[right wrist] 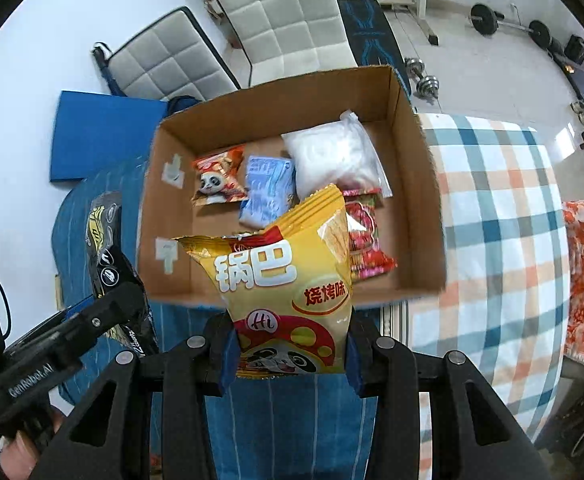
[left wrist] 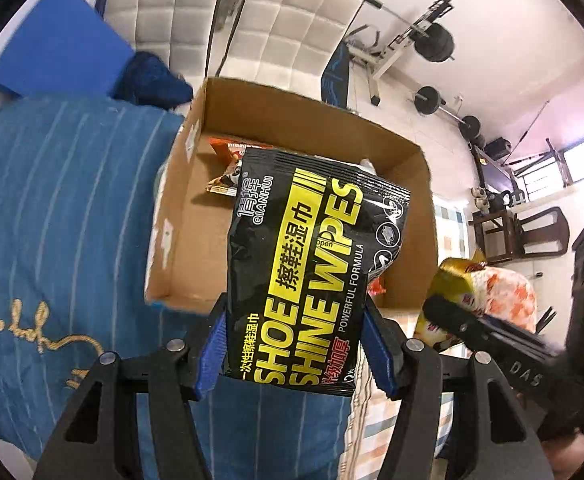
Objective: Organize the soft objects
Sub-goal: 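Lift both held packs and carry them over the cardboard box, then lower both packs into the box and open both tools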
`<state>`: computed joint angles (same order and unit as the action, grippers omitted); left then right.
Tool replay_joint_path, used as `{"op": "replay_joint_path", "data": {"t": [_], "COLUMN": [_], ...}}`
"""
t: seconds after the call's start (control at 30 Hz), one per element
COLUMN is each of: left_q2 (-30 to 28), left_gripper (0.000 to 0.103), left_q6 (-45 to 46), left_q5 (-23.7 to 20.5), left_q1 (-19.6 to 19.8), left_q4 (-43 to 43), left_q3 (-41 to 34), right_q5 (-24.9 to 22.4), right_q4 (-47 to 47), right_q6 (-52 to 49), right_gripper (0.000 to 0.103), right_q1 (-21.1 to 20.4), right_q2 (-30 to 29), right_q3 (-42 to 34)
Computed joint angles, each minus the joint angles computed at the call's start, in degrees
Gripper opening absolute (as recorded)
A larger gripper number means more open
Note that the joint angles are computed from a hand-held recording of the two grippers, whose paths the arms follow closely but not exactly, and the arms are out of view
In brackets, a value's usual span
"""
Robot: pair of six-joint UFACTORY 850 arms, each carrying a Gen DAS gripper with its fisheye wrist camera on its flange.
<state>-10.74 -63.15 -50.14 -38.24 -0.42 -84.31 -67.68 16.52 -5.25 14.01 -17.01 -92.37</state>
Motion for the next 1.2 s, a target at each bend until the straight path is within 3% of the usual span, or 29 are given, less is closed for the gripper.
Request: {"op": "replay_joint_path", "data": {"t": [0.2, 0.37, 0.9, 1.2], "left_q2": [-4.63, -9.02, -20.7, -22.4], "left_gripper": [0.058, 0.058, 0.058, 0.06], "left_q6": [6.41, 11.15, 17.56, 17.23], "left_q5": [0.78, -0.21, -9.37, -11.79], "left_q1": [6.02, 8.66, 10.72, 10.97], "left_q4": [-10.5, -19.26, -25.2, -25.05], "left_q3": [-0.37, -0.94, -6.67, -9.05], "right_q5": [-0.07, -0.71, -3.23, -4.59], "right_q4": [-2.21, -2.8, -0.43, 0.38], "right_q6": [1.87, 1.65, -0.35, -0.98], "right_gripper": [0.044, 0.044, 0.045, 0.047], "right_q1": [1.36, 2.41, 3.69, 3.47], "right_q2": [-8.29, -13.44, -19.7, -21.19], "right_q3": [-4.72, -6.28, -5.05, -5.41]}}
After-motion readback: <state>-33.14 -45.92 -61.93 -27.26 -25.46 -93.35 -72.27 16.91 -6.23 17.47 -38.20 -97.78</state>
